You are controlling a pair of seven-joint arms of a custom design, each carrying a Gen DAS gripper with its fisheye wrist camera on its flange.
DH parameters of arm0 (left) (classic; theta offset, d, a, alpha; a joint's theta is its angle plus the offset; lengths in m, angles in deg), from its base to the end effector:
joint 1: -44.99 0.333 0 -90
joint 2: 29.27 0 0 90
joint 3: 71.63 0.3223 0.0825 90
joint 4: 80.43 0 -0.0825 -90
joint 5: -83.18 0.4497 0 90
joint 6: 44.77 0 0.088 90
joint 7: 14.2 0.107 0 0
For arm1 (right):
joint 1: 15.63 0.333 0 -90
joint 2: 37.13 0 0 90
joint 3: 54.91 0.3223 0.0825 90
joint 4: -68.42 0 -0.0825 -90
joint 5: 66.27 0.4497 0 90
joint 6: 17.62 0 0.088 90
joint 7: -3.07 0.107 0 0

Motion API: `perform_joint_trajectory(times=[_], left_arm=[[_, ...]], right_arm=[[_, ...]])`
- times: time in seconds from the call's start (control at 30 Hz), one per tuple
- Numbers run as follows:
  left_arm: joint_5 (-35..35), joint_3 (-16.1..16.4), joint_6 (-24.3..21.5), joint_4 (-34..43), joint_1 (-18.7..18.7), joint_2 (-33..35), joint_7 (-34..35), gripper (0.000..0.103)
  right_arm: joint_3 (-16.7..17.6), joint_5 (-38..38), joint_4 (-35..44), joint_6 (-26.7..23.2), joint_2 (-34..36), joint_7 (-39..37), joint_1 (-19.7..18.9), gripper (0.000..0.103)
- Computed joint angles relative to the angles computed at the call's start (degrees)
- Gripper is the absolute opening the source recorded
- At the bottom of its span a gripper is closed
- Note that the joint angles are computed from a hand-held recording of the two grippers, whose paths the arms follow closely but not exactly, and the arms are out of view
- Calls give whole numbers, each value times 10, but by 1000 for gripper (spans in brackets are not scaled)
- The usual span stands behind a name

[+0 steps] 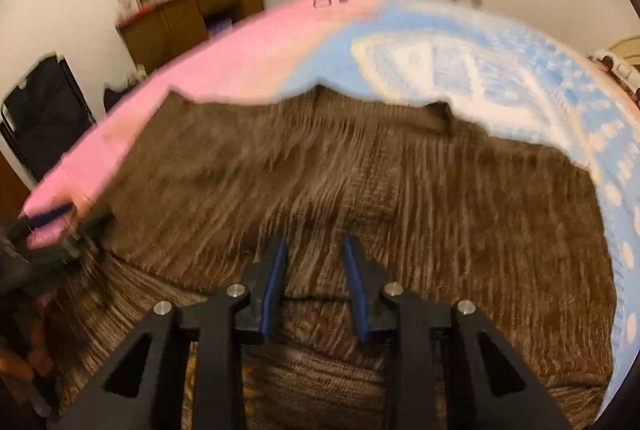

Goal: Fold small clothes

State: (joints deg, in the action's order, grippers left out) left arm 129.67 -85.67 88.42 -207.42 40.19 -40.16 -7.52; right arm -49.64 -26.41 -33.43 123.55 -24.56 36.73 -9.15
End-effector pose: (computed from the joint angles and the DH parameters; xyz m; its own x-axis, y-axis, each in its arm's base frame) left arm 0.5509 -0.1782 0.4671 0.5935 -0.8048 -0.0049 -0.5887 -0.4300 -0.6845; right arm 0.7067 0.1418 0.4632 0.6923 -0.7143 -0.1023 -0.5892 -0.4778 -0.6516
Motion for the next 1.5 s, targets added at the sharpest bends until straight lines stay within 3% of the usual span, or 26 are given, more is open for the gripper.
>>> perform_joint_trajectory(times=[0.03,0.13,0.27,0.33,0.43,0.5,0.57,0.7,0.83,0.9,0.97,1.13,1.23,1.3,1.37,1.5], left_arm=[[8,-2,-4,-20,-2,-30,-2,79],[15,-13,-6,-70,-4,-103,11,79],[-25,-21,55,-172,-25,-230,47,79],[-65,-13,89,-216,-47,-279,71,79],[-126,-7,145,-277,-83,-334,91,79],[-174,0,156,-298,-112,-343,109,79],[-225,10,167,-317,-143,-345,127,79],[-299,-5,211,-352,-168,-348,109,79],[-325,-70,236,-374,-147,-372,69,79],[-342,-70,239,-369,-151,-364,84,79],[-355,-72,245,-365,-150,-355,92,79],[-389,-72,283,-370,-158,-328,101,79],[-419,-55,296,-365,-178,-294,116,79],[-428,-59,283,-361,-177,-289,118,79],[-429,-64,283,-359,-172,-288,119,79],[-429,-70,298,-367,-162,-298,114,79]], right_arm=[[-7,4,-7,-2,-11,10,-1,33],[-17,113,-38,-38,-65,-50,-39,36],[-75,234,-105,-57,-156,-150,-64,65],[-108,255,-134,-72,-195,-189,-74,67],[-148,218,-171,-92,-241,-208,-90,67],[-168,183,-187,-116,-258,-217,-100,67],[-180,158,-210,-120,-273,-223,-107,68],[-194,125,-233,-149,-267,-182,-117,72],[-186,68,-254,-157,-250,-112,-135,72],[-179,34,-255,-165,-241,-70,-139,72],[-181,31,-263,-180,-246,-77,-138,72],[-169,20,-323,-139,-303,-143,-112,72],[-160,-1,-346,-128,-311,-146,-92,72],[-146,-27,-362,-87,-307,-139,-83,72],[-131,-56,-386,-4,-307,-123,-75,73],[-150,-66,-380,19,-297,-108,-63,70]])
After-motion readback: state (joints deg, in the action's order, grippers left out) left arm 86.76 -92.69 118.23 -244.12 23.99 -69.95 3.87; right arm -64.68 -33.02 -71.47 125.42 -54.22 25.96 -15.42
